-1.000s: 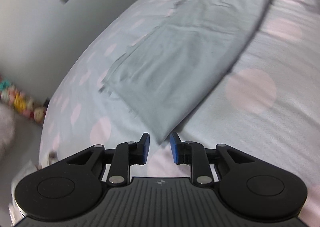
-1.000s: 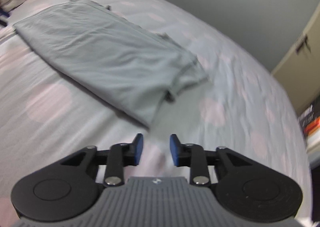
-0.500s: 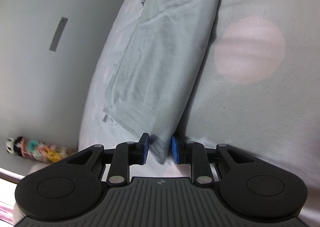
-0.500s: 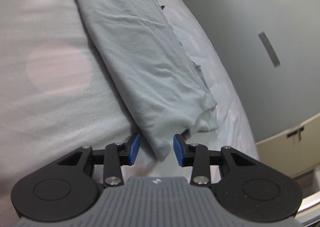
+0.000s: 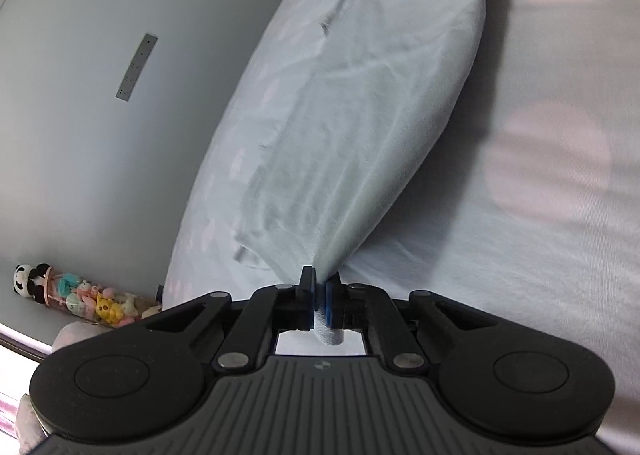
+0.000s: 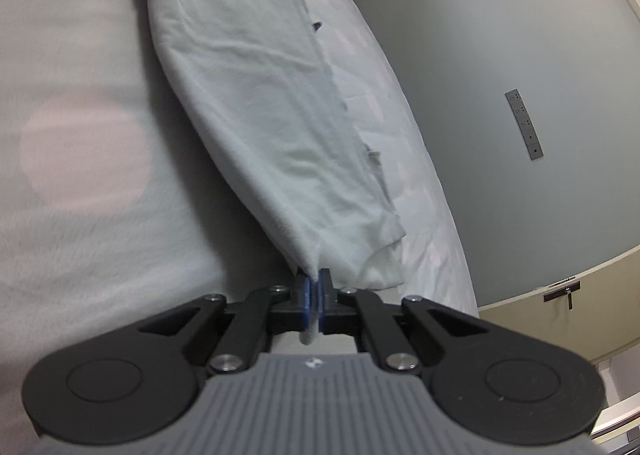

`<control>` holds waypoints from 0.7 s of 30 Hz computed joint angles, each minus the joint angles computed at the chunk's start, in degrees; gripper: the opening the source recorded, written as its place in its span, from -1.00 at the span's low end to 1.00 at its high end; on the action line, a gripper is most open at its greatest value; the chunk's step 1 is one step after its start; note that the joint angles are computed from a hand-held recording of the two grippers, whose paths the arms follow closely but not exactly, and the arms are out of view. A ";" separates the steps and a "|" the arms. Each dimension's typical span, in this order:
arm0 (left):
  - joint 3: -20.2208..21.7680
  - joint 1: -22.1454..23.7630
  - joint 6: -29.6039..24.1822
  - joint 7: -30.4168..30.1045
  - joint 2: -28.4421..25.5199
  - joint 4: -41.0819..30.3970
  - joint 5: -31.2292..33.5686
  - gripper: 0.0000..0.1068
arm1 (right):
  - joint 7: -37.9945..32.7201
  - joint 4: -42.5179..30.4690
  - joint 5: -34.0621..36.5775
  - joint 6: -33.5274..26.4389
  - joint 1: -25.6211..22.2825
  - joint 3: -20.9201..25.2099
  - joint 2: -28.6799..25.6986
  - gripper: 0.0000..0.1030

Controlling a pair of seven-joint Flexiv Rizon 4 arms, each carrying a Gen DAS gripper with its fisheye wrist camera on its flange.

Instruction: Fold clothes

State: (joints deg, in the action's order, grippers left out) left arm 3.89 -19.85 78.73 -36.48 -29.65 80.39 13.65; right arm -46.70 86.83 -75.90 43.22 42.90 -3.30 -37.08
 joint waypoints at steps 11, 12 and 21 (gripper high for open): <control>-7.86 5.48 -8.14 12.71 12.42 8.73 -8.64 -0.96 | -8.77 2.13 14.29 -6.35 0.72 6.96 8.64 -0.94; -8.32 5.92 -8.86 14.07 14.16 10.62 -9.77 -0.96 | -9.31 2.57 15.62 -7.08 0.98 7.77 9.53 -0.94; -8.34 6.42 -23.94 17.49 26.21 20.49 -15.18 -0.96 | -12.03 5.16 29.24 -12.59 3.54 14.75 13.73 -0.94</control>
State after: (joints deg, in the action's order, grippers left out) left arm -4.44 -13.44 54.79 -18.99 -3.44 100.88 -1.53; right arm -58.73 91.99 -46.66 30.63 46.44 11.45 -23.35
